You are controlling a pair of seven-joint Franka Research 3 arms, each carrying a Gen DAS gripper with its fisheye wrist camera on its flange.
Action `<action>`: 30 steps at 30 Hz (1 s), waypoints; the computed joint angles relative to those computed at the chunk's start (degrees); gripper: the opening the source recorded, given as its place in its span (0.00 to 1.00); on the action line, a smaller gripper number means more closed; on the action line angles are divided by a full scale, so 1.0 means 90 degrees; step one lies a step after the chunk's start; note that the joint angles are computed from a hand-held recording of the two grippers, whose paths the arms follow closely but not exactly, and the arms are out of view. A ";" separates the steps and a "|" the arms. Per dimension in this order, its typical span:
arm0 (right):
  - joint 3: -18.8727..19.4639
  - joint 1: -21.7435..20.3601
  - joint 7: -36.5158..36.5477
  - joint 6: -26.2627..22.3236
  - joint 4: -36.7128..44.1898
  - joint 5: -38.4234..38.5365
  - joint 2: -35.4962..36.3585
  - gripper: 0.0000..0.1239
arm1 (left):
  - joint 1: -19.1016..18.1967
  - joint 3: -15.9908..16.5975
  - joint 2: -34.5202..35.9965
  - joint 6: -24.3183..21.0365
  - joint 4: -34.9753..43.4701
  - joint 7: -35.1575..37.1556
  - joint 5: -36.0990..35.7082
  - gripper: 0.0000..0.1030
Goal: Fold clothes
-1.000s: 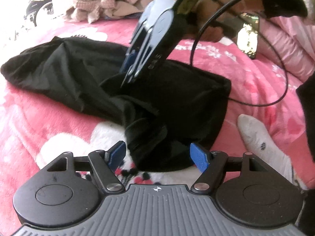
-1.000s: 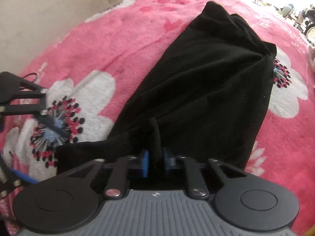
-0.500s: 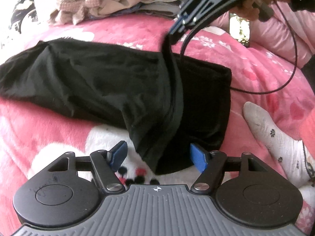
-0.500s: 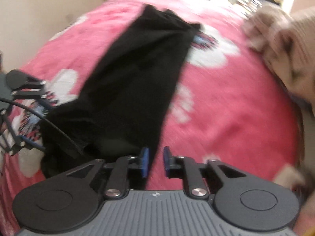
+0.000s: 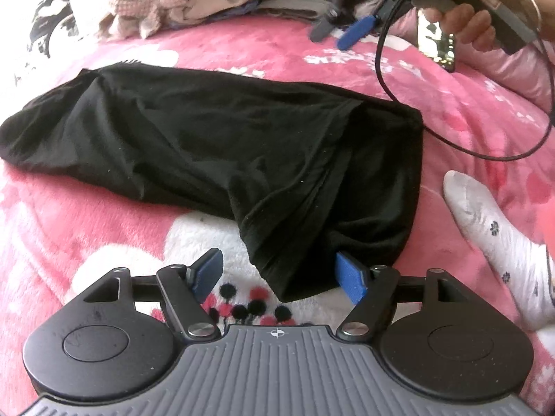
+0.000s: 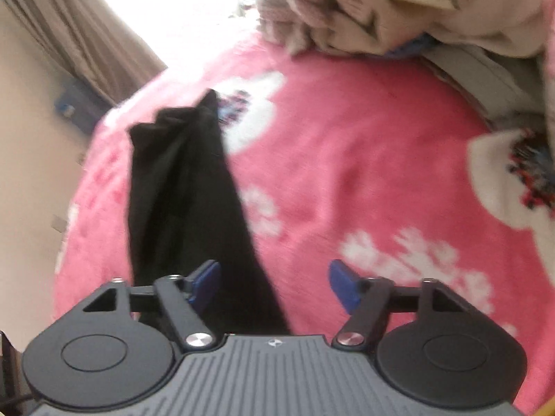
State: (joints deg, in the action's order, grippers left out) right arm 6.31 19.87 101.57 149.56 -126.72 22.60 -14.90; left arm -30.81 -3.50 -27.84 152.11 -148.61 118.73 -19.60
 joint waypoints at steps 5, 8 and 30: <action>0.0150 0.0046 -0.0260 0.0662 -0.0028 -0.0239 -0.0034 0.83 | 0.0116 -0.0133 -0.0093 0.0034 -0.0044 -0.0299 0.0178 0.70; 0.0513 -0.0283 0.0421 0.0910 -0.0124 -0.1201 -0.0113 0.83 | 0.0125 -0.0137 -0.0126 -0.0044 -0.0045 -0.0473 0.0255 0.71; -0.0673 0.1152 -0.3545 -0.1423 0.1123 0.2734 0.0936 0.48 | 0.0162 -0.0207 -0.0100 0.0013 -0.0117 -0.1298 0.0525 0.71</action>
